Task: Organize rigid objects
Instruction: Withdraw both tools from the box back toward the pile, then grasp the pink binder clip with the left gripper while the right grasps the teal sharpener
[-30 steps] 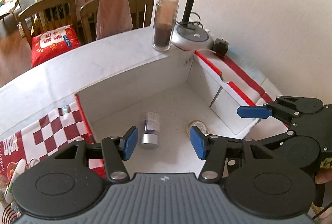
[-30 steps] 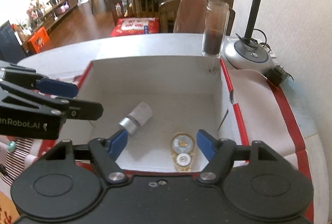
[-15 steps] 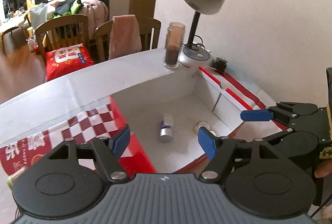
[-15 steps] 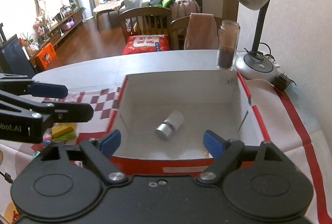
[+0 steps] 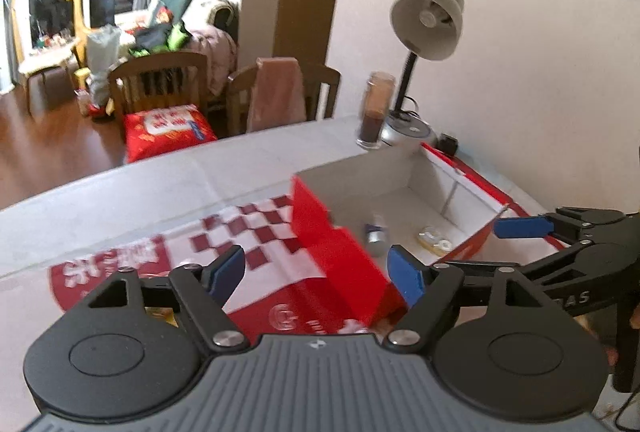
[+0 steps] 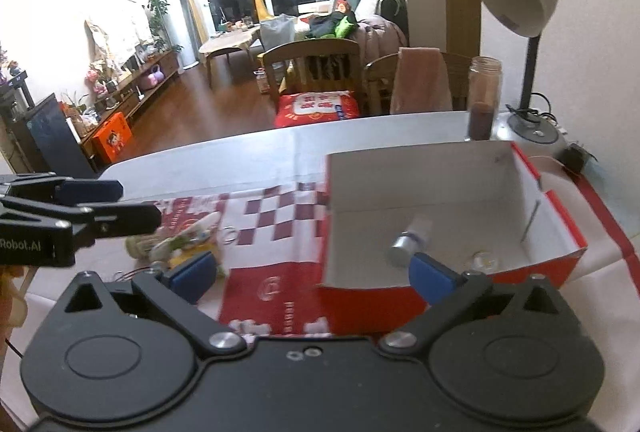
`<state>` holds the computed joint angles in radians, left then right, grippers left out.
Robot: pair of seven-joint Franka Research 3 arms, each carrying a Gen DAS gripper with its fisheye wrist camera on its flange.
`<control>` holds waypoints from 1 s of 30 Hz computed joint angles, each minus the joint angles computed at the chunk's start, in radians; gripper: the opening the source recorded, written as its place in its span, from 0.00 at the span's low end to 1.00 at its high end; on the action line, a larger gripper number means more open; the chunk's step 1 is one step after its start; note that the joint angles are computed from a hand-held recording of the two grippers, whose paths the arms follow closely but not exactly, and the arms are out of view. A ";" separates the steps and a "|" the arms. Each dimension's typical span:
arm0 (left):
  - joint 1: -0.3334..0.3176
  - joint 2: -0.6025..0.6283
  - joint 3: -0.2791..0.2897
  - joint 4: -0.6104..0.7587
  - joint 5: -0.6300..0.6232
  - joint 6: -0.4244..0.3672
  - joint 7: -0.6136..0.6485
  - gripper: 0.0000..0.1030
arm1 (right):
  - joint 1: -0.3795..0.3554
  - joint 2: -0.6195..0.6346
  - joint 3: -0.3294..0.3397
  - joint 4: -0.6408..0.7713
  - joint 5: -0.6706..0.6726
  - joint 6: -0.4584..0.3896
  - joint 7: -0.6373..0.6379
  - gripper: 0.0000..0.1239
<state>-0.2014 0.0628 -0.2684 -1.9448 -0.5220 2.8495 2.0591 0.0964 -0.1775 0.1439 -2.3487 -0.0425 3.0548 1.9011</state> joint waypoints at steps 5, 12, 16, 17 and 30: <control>0.025 -0.056 0.034 -0.076 -0.150 0.053 0.183 0.82 | -0.087 0.012 0.121 0.020 -0.182 0.006 0.193 0.83; 0.057 -0.079 0.107 -0.121 -0.284 0.015 0.343 0.82 | -0.085 0.059 0.173 0.085 -0.399 -0.034 0.425 0.83; 0.085 -0.068 0.127 -0.145 -0.274 0.014 0.346 0.82 | -0.032 0.109 0.157 0.123 -0.459 -0.052 0.457 0.83; 0.093 -0.065 0.130 -0.150 -0.277 0.011 0.350 0.82 | -0.017 0.124 0.152 0.132 -0.476 -0.055 0.461 0.83; 0.169 0.040 0.070 -0.164 -0.434 0.047 0.572 0.82 | 0.232 0.341 0.019 0.294 -0.595 -0.143 0.455 0.82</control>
